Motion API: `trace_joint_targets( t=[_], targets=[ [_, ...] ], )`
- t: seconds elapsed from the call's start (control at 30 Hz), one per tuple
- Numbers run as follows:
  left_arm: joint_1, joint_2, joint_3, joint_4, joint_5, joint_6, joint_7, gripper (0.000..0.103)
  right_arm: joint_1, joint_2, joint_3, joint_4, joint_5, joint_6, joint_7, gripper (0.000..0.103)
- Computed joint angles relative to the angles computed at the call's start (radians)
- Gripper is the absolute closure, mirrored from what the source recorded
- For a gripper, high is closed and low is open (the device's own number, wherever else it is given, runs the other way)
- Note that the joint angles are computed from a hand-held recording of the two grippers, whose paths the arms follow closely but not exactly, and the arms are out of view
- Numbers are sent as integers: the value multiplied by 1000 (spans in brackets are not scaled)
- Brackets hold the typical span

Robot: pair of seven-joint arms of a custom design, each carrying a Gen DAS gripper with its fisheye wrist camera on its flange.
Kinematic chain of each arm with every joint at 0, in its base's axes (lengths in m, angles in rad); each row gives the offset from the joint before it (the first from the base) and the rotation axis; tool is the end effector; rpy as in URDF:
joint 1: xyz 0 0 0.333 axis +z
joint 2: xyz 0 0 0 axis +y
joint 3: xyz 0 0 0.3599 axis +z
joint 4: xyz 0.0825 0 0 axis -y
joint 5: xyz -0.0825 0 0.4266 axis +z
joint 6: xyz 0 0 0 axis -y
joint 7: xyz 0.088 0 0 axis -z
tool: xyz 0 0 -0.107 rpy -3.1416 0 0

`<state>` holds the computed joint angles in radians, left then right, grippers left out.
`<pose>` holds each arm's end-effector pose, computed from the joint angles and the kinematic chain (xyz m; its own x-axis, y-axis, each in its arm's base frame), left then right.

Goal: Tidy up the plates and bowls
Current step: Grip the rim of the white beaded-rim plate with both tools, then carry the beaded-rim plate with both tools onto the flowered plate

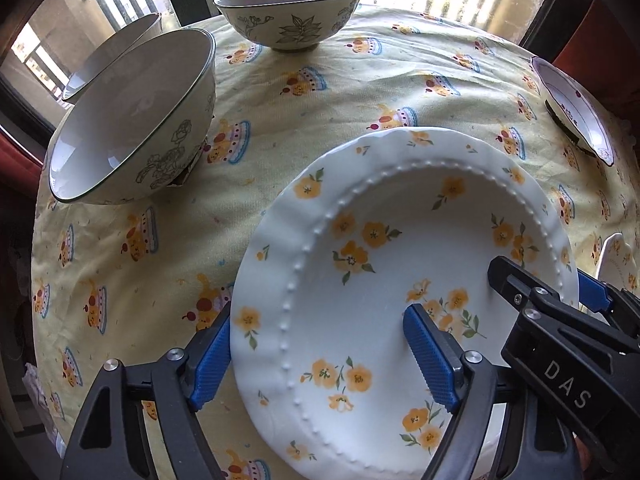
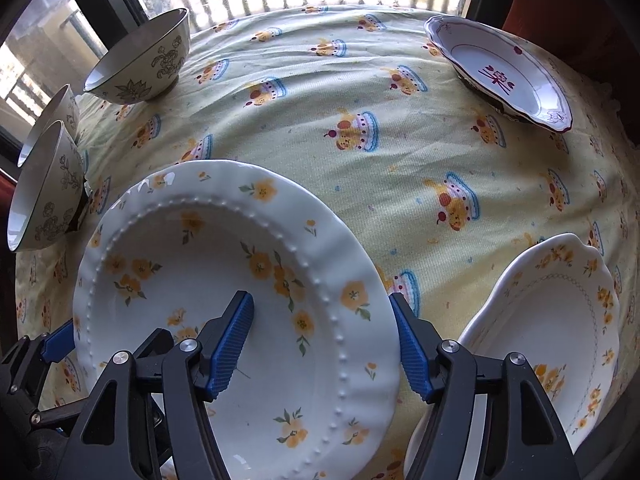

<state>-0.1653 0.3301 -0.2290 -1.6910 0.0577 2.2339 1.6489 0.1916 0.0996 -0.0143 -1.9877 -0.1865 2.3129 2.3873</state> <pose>0.6742 -0.2596 0.4547 -0.4646 -0.8855 0.0042 -0.8640 0.4523 -0.2211 0.6300 0.1095 0.4597 -0.4984 -0.8658 -0.0441 -0.8299 0.4912 -0.2646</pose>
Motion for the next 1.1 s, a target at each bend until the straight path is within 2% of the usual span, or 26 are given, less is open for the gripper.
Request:
trace_joint_targets(
  t=[0.27,0.63,0.8,1.1],
  targets=[
    [44,-42,-4,-37,-69,-35,100,22,26,-16,13,4,-27,-62,99,32],
    [52,-140,3,-106,-146,-16,167,22,39,-66,31,9,-95,-119,196,32],
    [31,-181,7,-138,-140,10,132,22,24,-134,45,-43,-106,-114,204,32],
    [-19,-238,0,-180,-106,52,24,23,-33,-234,56,-121,-96,-71,132,32]
  ],
)
